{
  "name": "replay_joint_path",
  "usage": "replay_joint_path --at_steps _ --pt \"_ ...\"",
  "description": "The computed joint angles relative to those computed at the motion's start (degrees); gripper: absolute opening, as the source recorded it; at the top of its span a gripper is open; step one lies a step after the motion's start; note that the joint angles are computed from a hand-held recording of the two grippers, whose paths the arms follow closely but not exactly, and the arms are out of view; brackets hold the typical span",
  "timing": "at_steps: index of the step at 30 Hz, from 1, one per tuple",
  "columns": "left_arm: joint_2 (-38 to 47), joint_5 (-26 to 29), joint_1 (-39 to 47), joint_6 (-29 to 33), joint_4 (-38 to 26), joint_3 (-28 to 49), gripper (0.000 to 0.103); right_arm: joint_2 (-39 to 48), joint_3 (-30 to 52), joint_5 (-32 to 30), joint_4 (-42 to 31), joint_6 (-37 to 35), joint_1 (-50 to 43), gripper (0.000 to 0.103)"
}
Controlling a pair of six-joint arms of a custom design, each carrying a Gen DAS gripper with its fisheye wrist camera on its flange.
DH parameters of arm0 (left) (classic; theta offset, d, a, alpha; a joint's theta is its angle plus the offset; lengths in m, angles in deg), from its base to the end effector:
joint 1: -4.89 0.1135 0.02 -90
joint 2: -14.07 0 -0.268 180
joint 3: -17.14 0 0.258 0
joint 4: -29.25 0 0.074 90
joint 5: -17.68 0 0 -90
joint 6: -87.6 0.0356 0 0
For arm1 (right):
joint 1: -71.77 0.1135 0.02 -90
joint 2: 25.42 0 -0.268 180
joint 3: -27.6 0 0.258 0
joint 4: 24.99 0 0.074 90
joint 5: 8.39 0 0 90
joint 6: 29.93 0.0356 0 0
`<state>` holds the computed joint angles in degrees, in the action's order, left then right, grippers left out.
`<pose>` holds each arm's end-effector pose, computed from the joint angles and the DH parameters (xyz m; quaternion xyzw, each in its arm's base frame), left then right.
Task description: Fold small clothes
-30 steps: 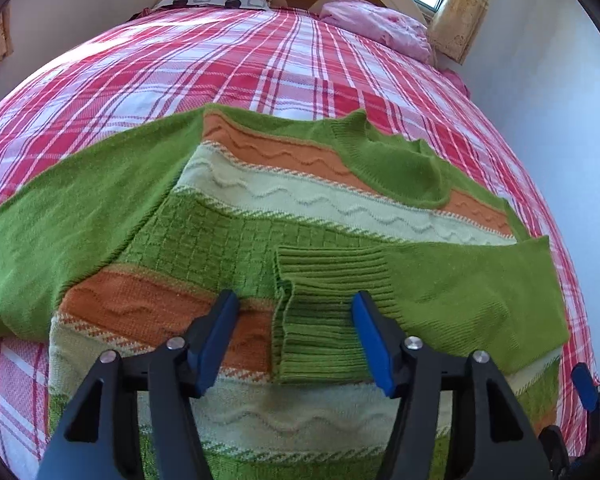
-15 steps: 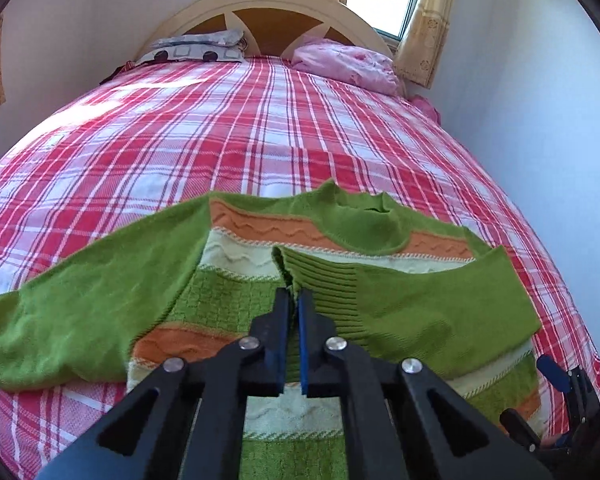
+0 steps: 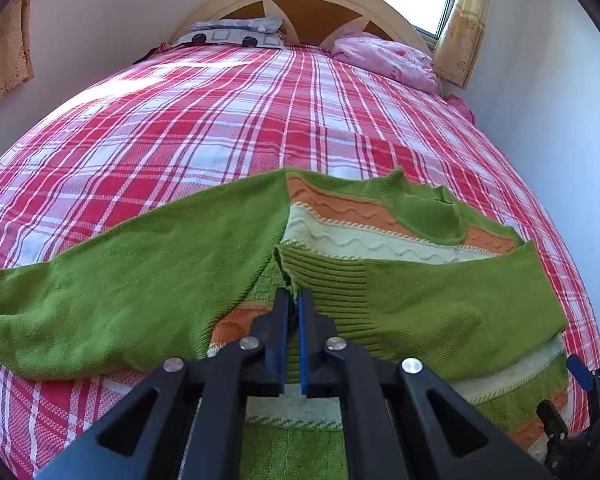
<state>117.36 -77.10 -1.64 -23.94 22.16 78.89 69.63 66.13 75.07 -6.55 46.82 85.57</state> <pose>0.3452 -0.0365 0.1211 -0.1367 0.9248 -0.0477 0.3518 0.2632 0.0688 0.0978 -0.2342 0.8669 0.0534 0.4368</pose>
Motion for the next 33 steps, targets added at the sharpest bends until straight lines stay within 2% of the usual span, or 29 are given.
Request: replay_joint_path --at_steps 9,11,12,13,15,18,20,22,23,25,27,30,33 --pt "3.6 -3.9 -1.8 0.8 2.8 -2.3 0.006 1.0 1.8 -0.8 -3.3 0.3 -0.4 0.077" --pt "3.3 -4.6 -2.1 1.4 4.8 -3.7 0.006 -0.6 2.9 -5.4 -6.6 0.3 -2.4 0.077" --pt "3.0 -5.0 -2.3 1.4 4.9 -3.9 0.009 -1.3 3.5 -7.1 -7.7 0.5 -3.2 0.077" --pt "3.0 -6.0 -2.7 1.1 5.0 -4.0 0.012 -2.2 4.5 -8.2 -8.8 1.0 -3.9 0.077" --pt "2.7 -5.9 -2.6 1.3 5.6 -4.5 0.012 -2.1 7.5 -9.2 -11.1 1.9 -4.8 0.077" --pt "1.9 -5.4 -2.4 1.3 6.7 -5.5 0.012 3.8 16.4 -8.0 -16.9 2.4 -4.9 0.077" --pt "0.7 -5.4 -2.5 1.4 6.7 -6.5 0.017 9.9 22.4 -4.4 -20.6 1.9 -4.5 0.077" --pt "-1.9 -5.4 -2.5 1.6 7.1 -8.6 0.036 14.4 26.1 -2.3 -23.7 1.3 -4.2 0.077" --pt "-3.5 -5.4 -2.4 1.8 7.7 -10.1 0.039 16.2 27.2 -2.5 -24.9 1.1 -4.0 0.077" --pt "-8.3 -6.0 -2.1 3.0 8.3 -13.9 0.055 15.9 25.2 -2.1 -22.2 1.2 -3.9 0.077" --pt "-12.7 -6.1 -0.7 4.0 8.6 -17.2 0.064 15.6 24.4 -1.3 -21.3 1.2 -3.6 0.077" --pt "-18.8 -5.6 4.2 6.2 7.5 -21.5 0.070 16.1 24.0 -1.5 -19.9 1.1 -3.9 0.077" --pt "-22.8 -4.3 13.2 8.7 7.4 -25.2 0.070 16.2 24.0 -2.2 -19.9 1.3 -4.2 0.078"
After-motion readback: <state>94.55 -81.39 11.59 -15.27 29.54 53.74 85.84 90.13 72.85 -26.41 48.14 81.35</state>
